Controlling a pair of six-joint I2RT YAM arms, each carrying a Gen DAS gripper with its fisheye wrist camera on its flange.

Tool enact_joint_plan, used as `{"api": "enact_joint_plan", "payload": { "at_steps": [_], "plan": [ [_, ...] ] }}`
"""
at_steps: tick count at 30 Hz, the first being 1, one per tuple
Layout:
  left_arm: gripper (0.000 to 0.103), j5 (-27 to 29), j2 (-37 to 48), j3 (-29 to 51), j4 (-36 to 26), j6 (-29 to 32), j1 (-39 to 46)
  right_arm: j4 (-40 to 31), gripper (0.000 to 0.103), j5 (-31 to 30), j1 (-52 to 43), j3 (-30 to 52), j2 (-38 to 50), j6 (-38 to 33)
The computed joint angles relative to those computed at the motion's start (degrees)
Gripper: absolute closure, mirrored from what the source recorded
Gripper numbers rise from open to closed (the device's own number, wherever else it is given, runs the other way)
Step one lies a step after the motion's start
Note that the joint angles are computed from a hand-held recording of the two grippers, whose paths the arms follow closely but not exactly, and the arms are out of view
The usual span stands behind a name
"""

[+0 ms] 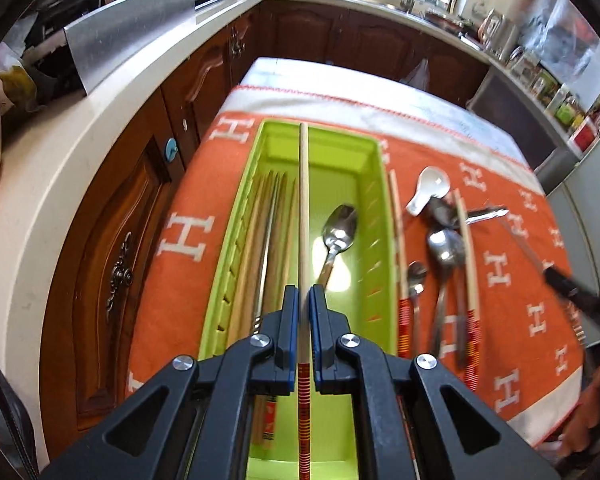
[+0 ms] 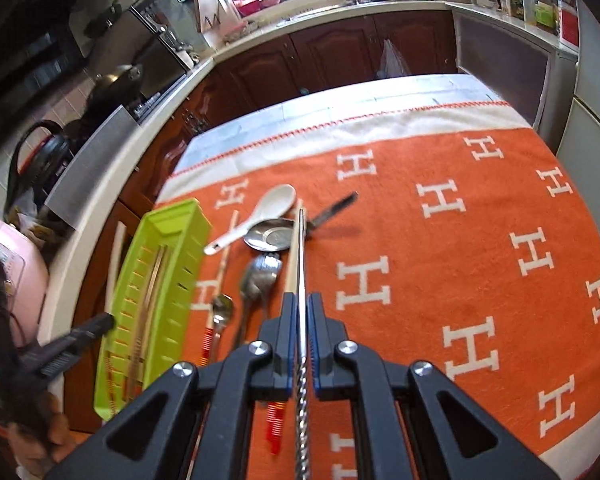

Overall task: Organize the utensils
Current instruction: 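Lower both chopsticks into the green tray and open both tools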

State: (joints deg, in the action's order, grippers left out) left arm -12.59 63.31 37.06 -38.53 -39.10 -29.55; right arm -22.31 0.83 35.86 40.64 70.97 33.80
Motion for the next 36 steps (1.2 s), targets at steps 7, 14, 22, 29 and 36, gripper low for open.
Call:
{"api": "enact_joint_plan", "payload": {
  "at_steps": [7,14,22,29,36],
  "plan": [
    [0.099,2.35,2.38,-2.78,3.48,1.13,2.44,-0.12,0.098,-1.69,3.82,4.36,1.97,1.87],
    [0.078,2.80,0.11,-3.55,2.77,0.41,2.65,3.61,0.098,-3.07,10.83,12.20,13.14,4.11],
    [0.075,-0.11,-5.89,-2.70,-1.41,-1.28,2.10,8.07,0.097,-6.81,14.08,19.25,26.90,10.14],
    [0.075,1.06,-8.53,-3.13,-2.29,-0.79,4.65,8.50,0.097,-14.72,14.39,20.45,30.37,10.85],
    [0.075,1.14,-8.23,-3.13,-2.46,-1.42,4.68,11.07,0.097,-18.02,13.02,18.58,29.47,14.02]
  ]
}}
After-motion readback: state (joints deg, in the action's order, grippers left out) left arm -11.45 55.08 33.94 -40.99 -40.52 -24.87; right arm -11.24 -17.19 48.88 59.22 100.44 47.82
